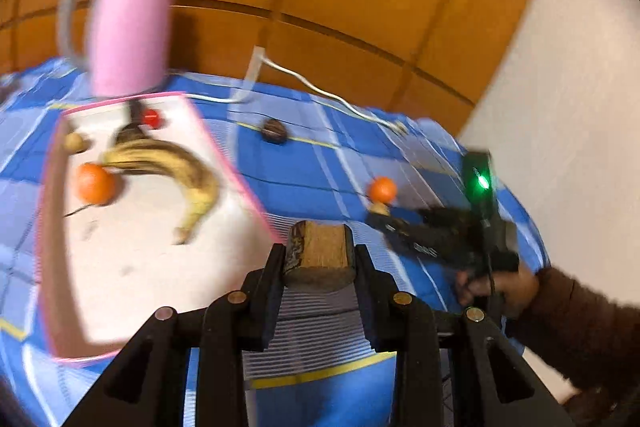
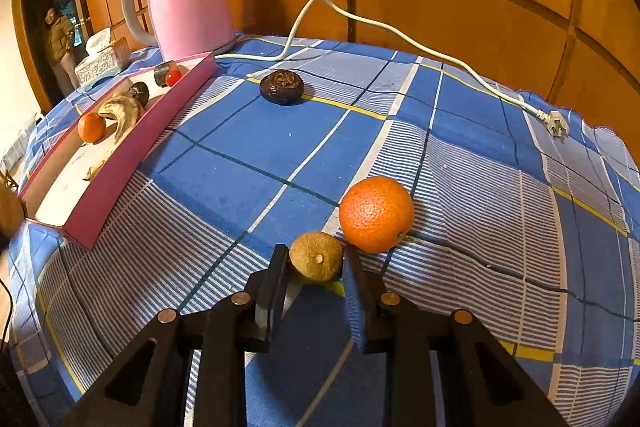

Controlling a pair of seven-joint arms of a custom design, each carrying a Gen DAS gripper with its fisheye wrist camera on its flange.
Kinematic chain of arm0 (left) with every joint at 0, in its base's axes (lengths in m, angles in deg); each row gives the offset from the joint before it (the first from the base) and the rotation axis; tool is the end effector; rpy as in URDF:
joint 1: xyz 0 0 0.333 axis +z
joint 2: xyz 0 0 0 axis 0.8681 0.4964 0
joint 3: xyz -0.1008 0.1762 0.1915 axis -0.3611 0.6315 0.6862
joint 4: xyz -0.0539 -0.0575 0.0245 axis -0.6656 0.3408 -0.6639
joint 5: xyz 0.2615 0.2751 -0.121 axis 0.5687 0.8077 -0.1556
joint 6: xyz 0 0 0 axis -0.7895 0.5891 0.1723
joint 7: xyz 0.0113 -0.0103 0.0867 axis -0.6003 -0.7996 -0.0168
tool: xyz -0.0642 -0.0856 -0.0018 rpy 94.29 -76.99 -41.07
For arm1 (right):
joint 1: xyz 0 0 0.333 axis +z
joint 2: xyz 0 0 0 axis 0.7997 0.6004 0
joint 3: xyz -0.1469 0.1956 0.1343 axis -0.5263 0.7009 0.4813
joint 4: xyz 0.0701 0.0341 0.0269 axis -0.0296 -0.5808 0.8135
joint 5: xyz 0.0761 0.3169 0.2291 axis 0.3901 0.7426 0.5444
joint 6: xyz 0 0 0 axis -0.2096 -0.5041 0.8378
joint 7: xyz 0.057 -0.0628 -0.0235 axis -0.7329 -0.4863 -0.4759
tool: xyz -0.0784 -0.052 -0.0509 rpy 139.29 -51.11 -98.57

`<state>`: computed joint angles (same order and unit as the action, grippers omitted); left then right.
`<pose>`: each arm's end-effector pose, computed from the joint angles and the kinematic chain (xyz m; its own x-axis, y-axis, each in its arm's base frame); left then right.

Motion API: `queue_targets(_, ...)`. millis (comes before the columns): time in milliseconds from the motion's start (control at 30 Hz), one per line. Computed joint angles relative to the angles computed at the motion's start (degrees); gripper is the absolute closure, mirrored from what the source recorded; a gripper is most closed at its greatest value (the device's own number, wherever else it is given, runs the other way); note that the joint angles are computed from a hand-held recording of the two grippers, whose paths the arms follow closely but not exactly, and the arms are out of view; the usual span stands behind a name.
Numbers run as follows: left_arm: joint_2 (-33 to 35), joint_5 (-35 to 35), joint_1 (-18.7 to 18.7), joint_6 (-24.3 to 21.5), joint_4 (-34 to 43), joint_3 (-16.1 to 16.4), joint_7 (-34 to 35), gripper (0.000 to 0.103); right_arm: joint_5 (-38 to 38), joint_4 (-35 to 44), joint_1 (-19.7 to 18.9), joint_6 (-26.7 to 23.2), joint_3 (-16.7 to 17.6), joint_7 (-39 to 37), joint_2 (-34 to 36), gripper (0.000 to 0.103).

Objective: Organize fruits
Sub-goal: 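Carry the beige block into the tray left while right grasps the brown fruit, then carry the small brown fruit with the right gripper into the tray and release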

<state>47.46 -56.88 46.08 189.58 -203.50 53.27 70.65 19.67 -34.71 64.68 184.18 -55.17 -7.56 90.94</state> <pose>0.5294 -0.2588 0.4583 -0.1619 -0.9150 0.3696 -0.6751 -0.1705 -0.7178 0.6739 0.2695 0.3977 0.5327 -0.8455 -0.0374 -0.6444 -0.3765 -0.6656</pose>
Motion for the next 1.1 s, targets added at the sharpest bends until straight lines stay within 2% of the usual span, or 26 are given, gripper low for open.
queue_targets(67, -2.2, 15.5, 2.67, -1.53, -1.62, 1.12, -16.25, 0.07, 0.68, -0.03, -0.44, 0.04, 0.47, -0.5, 0.05, 0.076)
queue_targets(100, -2.95, 19.94, 4.01, -2.26, -2.15, 1.01, -21.24, 0.07, 0.82, -0.06, -0.48, 0.06, 0.51, -0.58, 0.03, 0.076)
queue_targets(233, -5.45, 26.17, 9.25, -8.3, -3.37, -0.68, -32.06, 0.07, 0.96, -0.14, -0.4, 0.19, 0.42, -0.74, 0.03, 0.076)
queue_targets(333, -5.64, 27.15, 10.45, -13.52, -2.69, -0.74, -34.94, 0.07, 1.17, -0.27, -0.5, 0.26, 0.52, -0.94, -0.02, 0.076)
queue_targets(533, -2.83, 32.42, 10.45, -18.41, 1.08, 0.47, -37.46, 0.07, 1.27, -0.24, -0.41, 0.28, 0.45, -0.93, 0.01, 0.076)
queue_targets(600, -1.15, 34.13, 9.92, -21.48, 3.57, 1.17, -38.08, 0.07, 1.29, -0.24, -0.42, 0.29, 0.46, -0.95, 0.01, 0.076)
queue_targets(767, 1.01, 37.91, 8.13, -23.51, 6.29, 3.53, -40.67, 0.066, 1.32, -0.18, -0.44, 0.24, 0.48, -0.96, 0.06, 0.076)
queue_targets(833, 0.87, 40.22, 7.6, -23.86, 6.24, 3.94, -42.68, 0.059, 1.28, -0.21, -0.39, 0.27, 0.43, -0.92, 0.04, 0.076)
queue_targets(900, 0.42, 41.4, 7.26, -23.97, 5.69, 3.96, -43.96, 0.059, 1.35, -0.19, -0.45, 0.23, 0.48, -0.99, 0.05, 0.076)
queue_targets(1100, -1.21, 47.04, 6.08, -28.59, 5.0, 2.83, -51.07, 0.056, 1.41, -0.2, -0.48, 0.21, 0.48, -1.06, 0.01, 0.076)
